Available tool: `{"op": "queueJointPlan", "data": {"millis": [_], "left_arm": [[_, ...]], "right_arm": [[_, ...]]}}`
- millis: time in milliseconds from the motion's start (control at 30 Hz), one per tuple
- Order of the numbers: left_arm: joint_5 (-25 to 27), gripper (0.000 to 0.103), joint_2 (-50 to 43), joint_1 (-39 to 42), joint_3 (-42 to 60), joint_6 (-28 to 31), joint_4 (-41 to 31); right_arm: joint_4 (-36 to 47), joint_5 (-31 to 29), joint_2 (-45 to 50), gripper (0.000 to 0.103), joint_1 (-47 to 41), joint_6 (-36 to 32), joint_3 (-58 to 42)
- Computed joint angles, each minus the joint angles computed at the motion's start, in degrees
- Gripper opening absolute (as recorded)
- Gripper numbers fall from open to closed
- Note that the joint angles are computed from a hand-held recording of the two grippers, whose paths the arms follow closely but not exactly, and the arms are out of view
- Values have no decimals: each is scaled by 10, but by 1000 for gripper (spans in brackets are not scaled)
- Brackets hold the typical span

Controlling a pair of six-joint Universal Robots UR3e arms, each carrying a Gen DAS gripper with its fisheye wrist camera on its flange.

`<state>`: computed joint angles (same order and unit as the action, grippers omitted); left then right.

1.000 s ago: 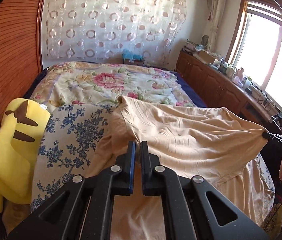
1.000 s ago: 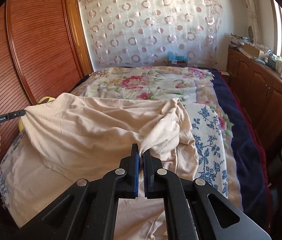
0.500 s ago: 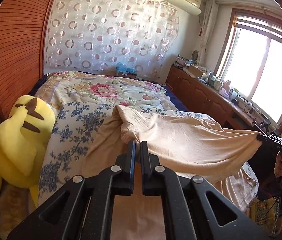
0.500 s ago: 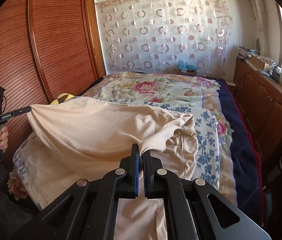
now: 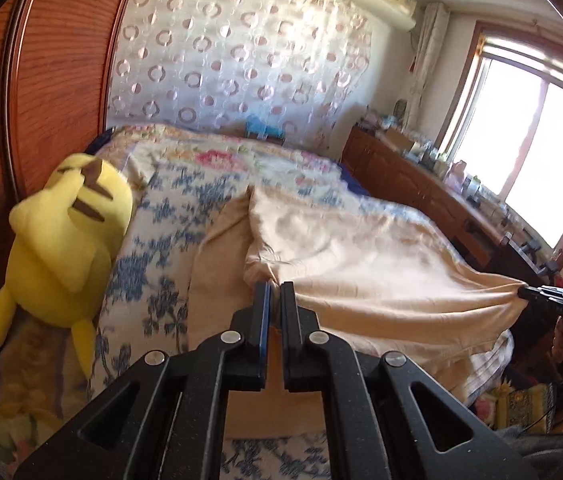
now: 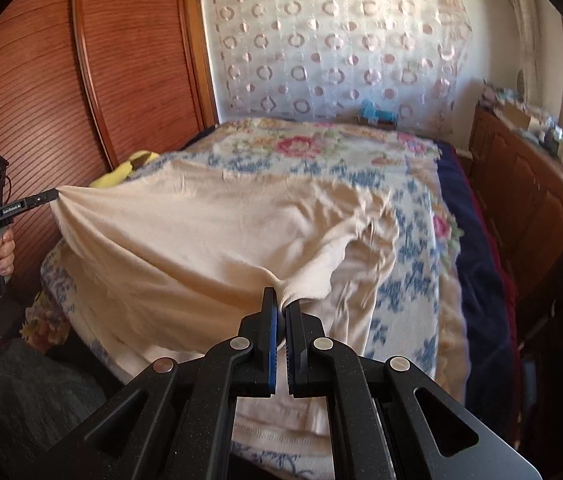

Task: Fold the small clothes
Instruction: 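Grasp the folded edge with the left gripper while the right gripper holds, lift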

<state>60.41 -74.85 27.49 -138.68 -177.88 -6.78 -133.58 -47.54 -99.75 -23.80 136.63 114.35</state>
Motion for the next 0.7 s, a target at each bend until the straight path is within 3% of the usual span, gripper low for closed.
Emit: {"op": "queueJointPlan", "data": {"millis": [133,367,567,600,667,700], "left_arm": [[38,6,-37,-20,-19,4,24],[101,6,-63,-68,-28,8,55],[121,7,-76,-83,-22,9,61],[124,8,-77,-87,-20,9,59],[127,28,-73,-89,-22,15,58],[125,34,-69,-89,-24,17,59]], "right_arm": [[-62,-50,67,3,28,36,11],[-116,-71,121,3,41,69,14],[-133,-71,64,3,31,72,69],[-137,-65,44,3,21,64,94],[-141,-62,23,8,17,63,114],[-143,-61,20,8,16,63,114]]}}
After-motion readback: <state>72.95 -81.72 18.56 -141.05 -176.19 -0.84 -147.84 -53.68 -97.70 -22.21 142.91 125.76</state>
